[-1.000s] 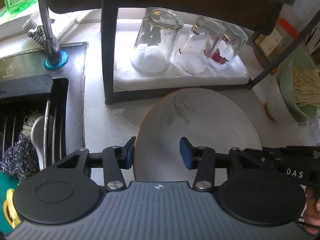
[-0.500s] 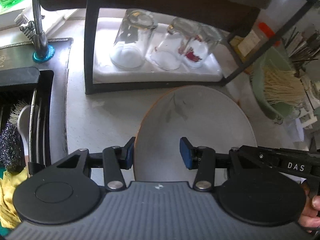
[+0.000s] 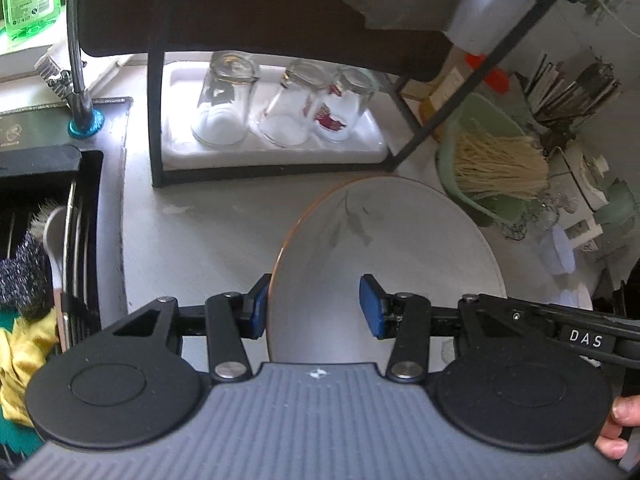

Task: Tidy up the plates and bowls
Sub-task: 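Lower the held leaf plate onto the plate stack with the right gripper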

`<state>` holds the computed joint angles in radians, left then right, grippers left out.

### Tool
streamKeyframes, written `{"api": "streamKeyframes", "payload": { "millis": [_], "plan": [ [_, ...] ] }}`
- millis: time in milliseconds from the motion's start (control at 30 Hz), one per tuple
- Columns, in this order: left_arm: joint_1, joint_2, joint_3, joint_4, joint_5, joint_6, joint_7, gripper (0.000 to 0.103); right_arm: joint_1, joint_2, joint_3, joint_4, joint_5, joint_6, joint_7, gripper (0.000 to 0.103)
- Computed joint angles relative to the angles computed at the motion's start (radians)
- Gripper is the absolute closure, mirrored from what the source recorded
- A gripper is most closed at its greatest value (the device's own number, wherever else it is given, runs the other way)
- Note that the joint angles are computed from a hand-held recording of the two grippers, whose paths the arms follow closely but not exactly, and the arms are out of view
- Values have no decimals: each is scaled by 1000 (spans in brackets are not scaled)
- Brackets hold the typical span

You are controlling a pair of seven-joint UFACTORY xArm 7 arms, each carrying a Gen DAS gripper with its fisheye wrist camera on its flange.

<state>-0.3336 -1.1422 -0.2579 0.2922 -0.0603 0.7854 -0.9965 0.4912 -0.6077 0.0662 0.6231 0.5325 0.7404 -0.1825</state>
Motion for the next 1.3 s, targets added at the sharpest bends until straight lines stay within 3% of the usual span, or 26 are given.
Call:
{"api": "streamKeyframes", "payload": {
  "millis": [233, 533, 1000, 1300],
  "plan": [
    [-32, 44, -52, 46, -13, -3, -45, 51, -25, -95, -23, -37, -22, 37, 10, 85],
    [-58, 201, -123, 124, 4, -51, -134, 51, -83, -168, -91, -91, -44, 129, -20, 85],
    [-57, 518, -161, 302, 124, -78, -223, 51, -203, -114, -164, -86, -36, 229, -132, 85],
    [-61, 669, -175, 424, 224, -14, -279, 51, -258, -43, -181, -52, -14, 283, -235, 85]
  ]
}}
